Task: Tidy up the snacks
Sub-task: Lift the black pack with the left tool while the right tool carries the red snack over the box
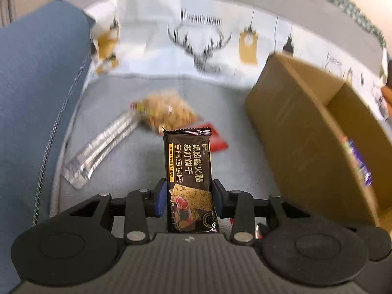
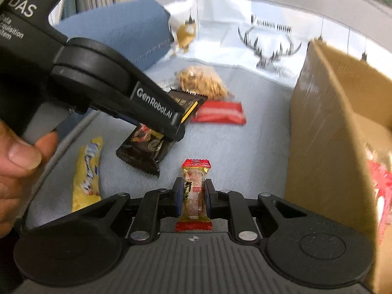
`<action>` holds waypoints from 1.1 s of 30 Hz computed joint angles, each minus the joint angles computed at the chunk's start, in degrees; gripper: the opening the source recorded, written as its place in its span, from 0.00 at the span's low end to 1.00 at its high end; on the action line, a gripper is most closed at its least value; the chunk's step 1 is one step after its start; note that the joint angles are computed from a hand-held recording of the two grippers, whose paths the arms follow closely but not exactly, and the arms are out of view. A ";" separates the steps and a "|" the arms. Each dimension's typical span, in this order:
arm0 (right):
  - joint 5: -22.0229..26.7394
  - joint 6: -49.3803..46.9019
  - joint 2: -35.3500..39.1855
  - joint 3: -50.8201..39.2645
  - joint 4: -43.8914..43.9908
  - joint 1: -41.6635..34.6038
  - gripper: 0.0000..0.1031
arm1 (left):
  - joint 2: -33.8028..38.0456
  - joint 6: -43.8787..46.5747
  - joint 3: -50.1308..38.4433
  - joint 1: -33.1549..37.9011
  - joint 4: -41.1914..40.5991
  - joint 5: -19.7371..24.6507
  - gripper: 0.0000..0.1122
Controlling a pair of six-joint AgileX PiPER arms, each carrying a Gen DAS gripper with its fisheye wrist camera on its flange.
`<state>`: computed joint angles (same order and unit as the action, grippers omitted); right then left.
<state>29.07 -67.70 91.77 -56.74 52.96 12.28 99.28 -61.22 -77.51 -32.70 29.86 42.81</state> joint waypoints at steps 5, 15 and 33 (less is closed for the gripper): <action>-0.14 -8.66 -4.22 3.36 7.38 -1.60 0.17 | -5.34 -9.36 4.02 -1.98 8.01 -3.23 0.37; 6.46 -16.00 -8.80 2.09 14.34 -10.02 0.17 | -8.16 -16.24 4.71 -5.69 14.57 -2.80 0.37; 15.73 -5.16 2.90 -20.10 15.21 -30.87 0.17 | -1.86 -21.09 -2.78 -11.04 22.63 -2.02 0.37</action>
